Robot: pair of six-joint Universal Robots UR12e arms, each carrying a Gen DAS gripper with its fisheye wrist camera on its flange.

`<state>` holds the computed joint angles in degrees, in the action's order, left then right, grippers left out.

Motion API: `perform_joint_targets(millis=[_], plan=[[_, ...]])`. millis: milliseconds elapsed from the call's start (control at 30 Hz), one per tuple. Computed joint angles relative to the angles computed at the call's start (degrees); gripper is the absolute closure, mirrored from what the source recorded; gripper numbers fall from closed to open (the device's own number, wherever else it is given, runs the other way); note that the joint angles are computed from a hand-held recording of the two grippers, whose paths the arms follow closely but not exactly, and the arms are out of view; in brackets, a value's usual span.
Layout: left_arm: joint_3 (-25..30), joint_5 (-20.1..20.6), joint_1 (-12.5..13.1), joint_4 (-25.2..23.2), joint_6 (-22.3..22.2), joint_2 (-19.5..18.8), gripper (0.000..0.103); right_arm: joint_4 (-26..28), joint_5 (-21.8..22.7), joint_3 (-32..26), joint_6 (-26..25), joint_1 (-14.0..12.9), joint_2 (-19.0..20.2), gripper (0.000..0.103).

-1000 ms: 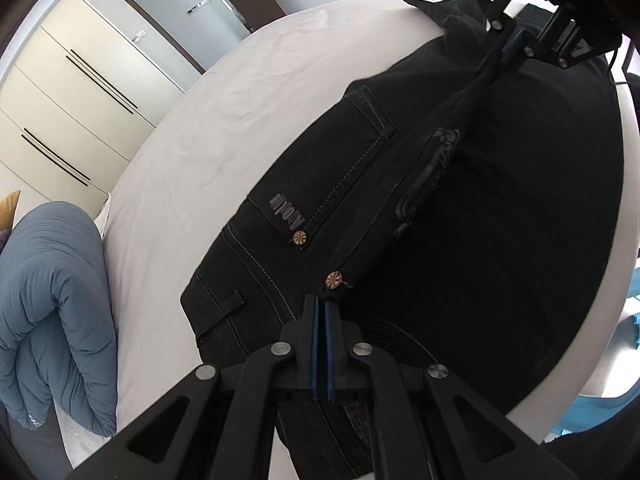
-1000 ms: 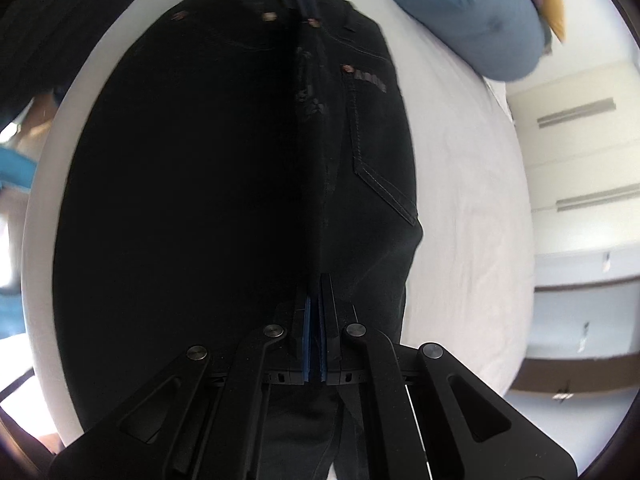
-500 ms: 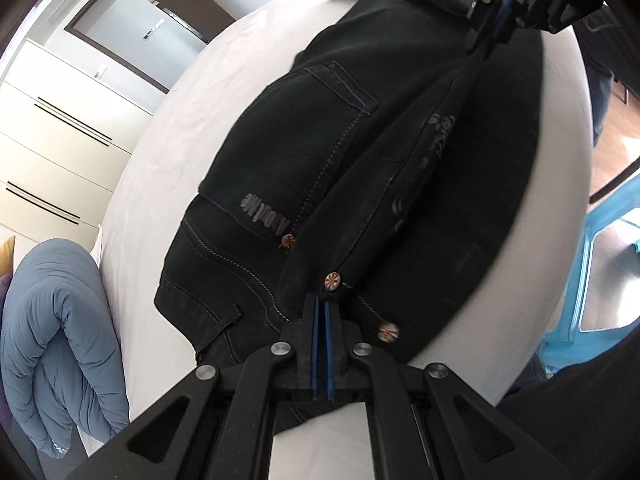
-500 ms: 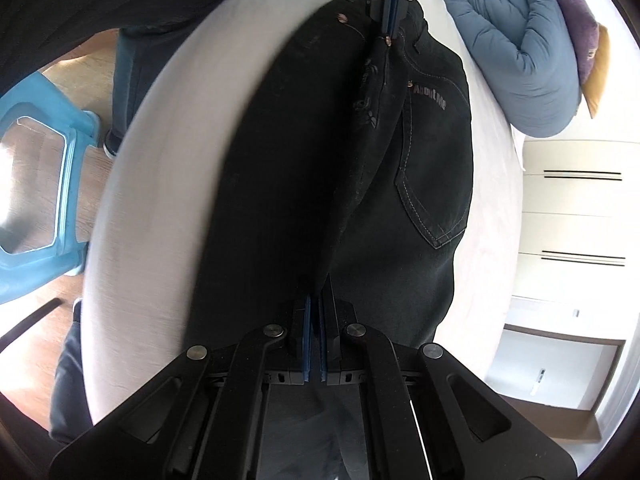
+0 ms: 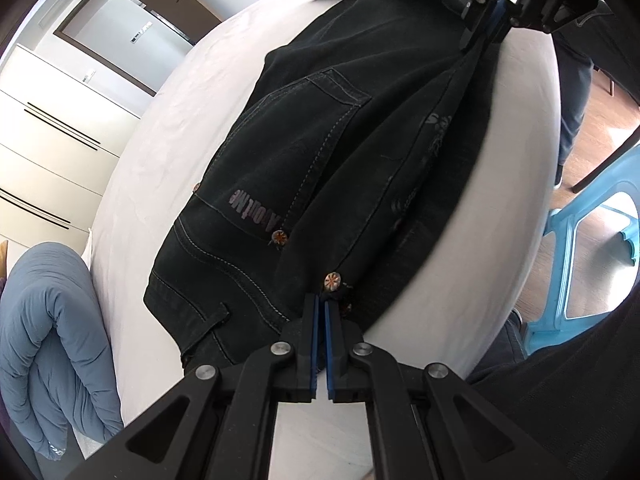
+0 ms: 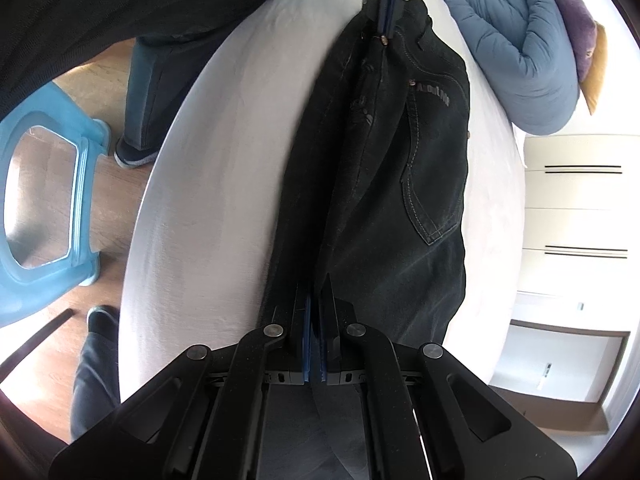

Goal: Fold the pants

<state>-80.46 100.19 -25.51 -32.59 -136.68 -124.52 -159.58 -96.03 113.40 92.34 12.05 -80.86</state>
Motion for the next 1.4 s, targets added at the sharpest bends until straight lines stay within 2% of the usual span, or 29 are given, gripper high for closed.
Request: perform_joint_targets(millis=[267, 467, 567, 667, 700, 733, 767, 800, 833, 967, 1033, 1133, 1200, 1233, 1300, 1333, 1367, 1400], plan=[[-0.22, 0.51, -1.09, -0.06, -0.67, -0.07, 0.101, 0.41, -0.63, 0.38, 1.23, 0.14, -0.32, 0.101], [1.38, 0.74, -0.80, -0.66, -0.32, -1.40, 0.101, -0.41, -1.06, 0.66, 1.67, 0.68, -0.24, 0.101], [-1.23, 0.81, -1.16, -0.22, -1.66, -0.10, 0.101, -1.56, -2.31, 1.29, 1.27, 1.16, 0.00, 0.101], [-2.91, 2.04, -1.52, 2.78, -1.53, 0.28, 0.098, -4.02, -2.68, 1.88, 1.33, 1.33, 0.75, 0.100], [-3.31, 2.83, -1.87, 2.92, -1.70, 0.63, 0.094, -4.50, -2.38, 1.95, 2.47, 1.22, 0.87, 0.100], [-3.26, 3.37, -1.96, 1.71, -2.46, 1.01, 0.087, -4.72, -2.10, 2.01, 4.23, 1.11, 0.91, 0.100], [-3.08, 3.27, -1.94, 0.48, -3.51, 1.32, 0.077, -4.84, -1.82, 2.08, 5.80, 1.02, 0.87, 0.100], [-3.02, 2.92, -1.88, -0.83, -5.33, 1.88, 0.052, -5.10, -1.74, 2.18, 7.61, 1.01, 0.86, 0.100], [-3.20, 2.72, -1.82, -0.67, -6.32, 2.27, 0.038, -5.82, -1.83, 2.38, 8.59, 1.09, 0.99, 0.100], [-1.98, 0.21, -1.62, -0.05, -14.16, 3.59, 0.038, -12.85, -2.88, 4.20, 10.81, 1.67, 1.92, 0.099], [0.35, -1.62, -1.62, -0.29, -19.99, 2.81, 0.038, -15.82, -3.91, 4.84, 13.78, 2.10, 2.48, 0.099], [5.99, -4.50, -2.14, -2.17, -28.38, -0.62, 0.038, -19.11, -4.89, 5.63, 18.82, 2.49, 2.86, 0.098], [9.03, -6.16, -2.60, -4.09, -30.90, -2.85, 0.038, -20.64, -5.17, 6.02, 21.66, 2.53, 2.89, 0.093], [10.69, -7.01, -2.70, -5.61, -32.60, -4.08, 0.040, -21.66, -5.77, 6.23, 23.77, 2.59, 2.91, 0.086], [14.10, -7.54, -3.16, -10.12, -35.19, -6.71, 0.043, -22.96, -6.86, 6.48, 29.33, 2.57, 2.69, 0.063], [15.70, -6.78, -3.50, -13.12, -35.67, -7.99, 0.043, -23.90, -7.11, 6.79, 32.65, 2.38, 2.34, 0.032], [16.13, -5.93, -3.75, -13.82, -36.71, -8.79, 0.042, -23.93, -6.14, 7.22, 35.42, 1.92, 1.54, 0.002], [15.37, -6.56, -3.62, -12.16, -38.21, -8.71, 0.041, -23.88, -3.88, 7.98, 37.52, 1.19, 0.39, 0.000]])
